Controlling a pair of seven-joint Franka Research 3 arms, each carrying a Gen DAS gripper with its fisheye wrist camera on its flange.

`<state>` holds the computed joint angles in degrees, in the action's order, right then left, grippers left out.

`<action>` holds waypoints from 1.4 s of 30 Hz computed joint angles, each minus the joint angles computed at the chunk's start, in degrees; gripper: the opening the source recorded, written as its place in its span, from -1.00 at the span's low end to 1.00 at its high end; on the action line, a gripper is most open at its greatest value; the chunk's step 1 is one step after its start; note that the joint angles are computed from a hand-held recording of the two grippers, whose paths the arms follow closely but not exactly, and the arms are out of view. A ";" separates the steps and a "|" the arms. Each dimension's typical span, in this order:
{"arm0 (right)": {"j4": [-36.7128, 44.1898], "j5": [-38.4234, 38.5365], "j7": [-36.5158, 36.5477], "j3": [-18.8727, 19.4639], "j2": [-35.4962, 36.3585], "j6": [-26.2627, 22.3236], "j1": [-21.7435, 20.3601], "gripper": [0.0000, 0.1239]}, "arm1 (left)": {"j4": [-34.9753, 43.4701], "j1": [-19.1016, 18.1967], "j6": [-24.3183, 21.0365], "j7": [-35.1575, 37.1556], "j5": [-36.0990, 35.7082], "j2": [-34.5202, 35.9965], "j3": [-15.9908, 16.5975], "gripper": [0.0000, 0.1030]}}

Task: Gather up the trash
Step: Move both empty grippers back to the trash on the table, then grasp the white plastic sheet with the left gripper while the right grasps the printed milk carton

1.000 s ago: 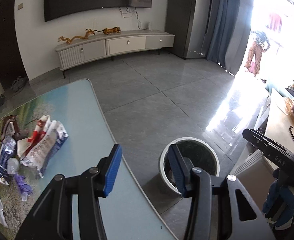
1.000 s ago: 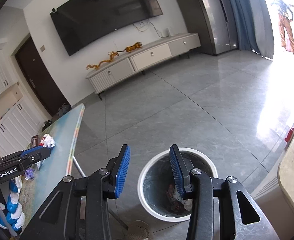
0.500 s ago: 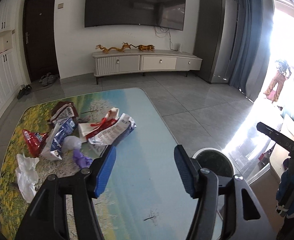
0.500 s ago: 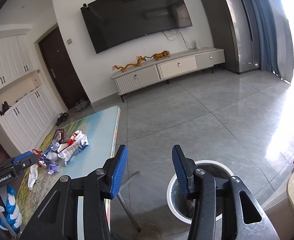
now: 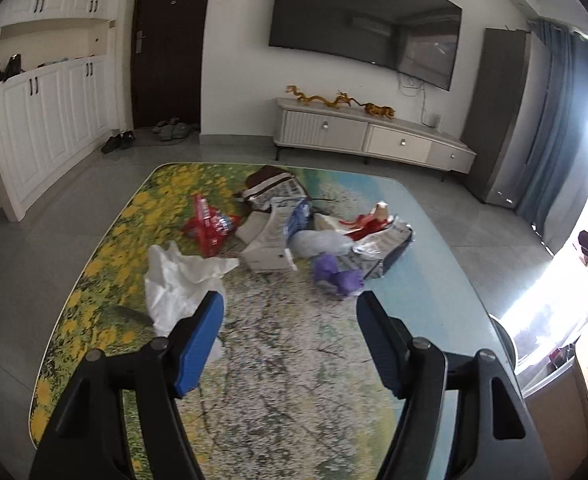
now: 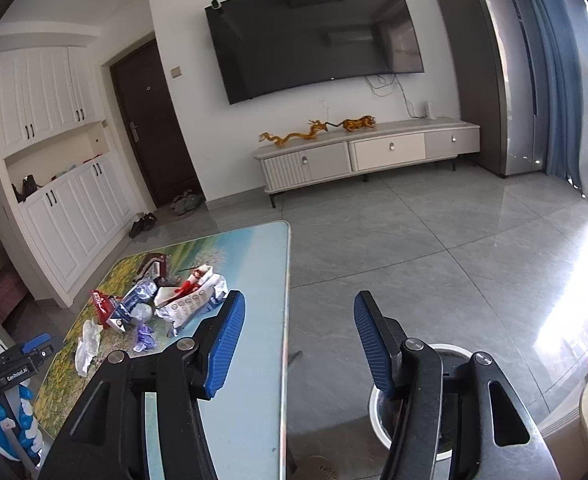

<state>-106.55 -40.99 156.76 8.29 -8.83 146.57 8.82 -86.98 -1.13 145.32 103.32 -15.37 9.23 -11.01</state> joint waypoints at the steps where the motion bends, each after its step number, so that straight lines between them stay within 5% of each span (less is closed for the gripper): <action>1: 0.81 0.29 -0.60 0.05 0.75 -0.04 0.16 -0.09 | -0.35 0.39 0.19 -0.34 0.12 0.03 0.44 0.31; 8: 6.56 6.29 -6.91 -2.16 7.65 1.64 3.04 -0.07 | 1.17 2.73 -2.09 -6.62 4.55 3.19 2.65 0.33; 18: 16.02 18.07 -18.62 -6.58 18.87 1.68 8.32 -0.07 | 13.00 5.64 -10.28 -9.46 4.07 13.04 0.86 0.33; 33: 32.21 32.42 -33.06 -9.92 33.35 -2.78 11.07 -0.07 | 27.65 2.27 -17.64 -7.10 9.47 23.82 -0.77 0.34; 42: 42.06 38.94 -37.25 -9.98 40.99 -5.74 10.30 -0.07 | 27.13 1.64 -15.07 -7.34 11.46 24.22 -0.42 0.31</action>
<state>-64.49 -2.05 119.51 -1.69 32.16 140.82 19.12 -59.85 0.52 130.25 95.98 -3.92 33.44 -11.43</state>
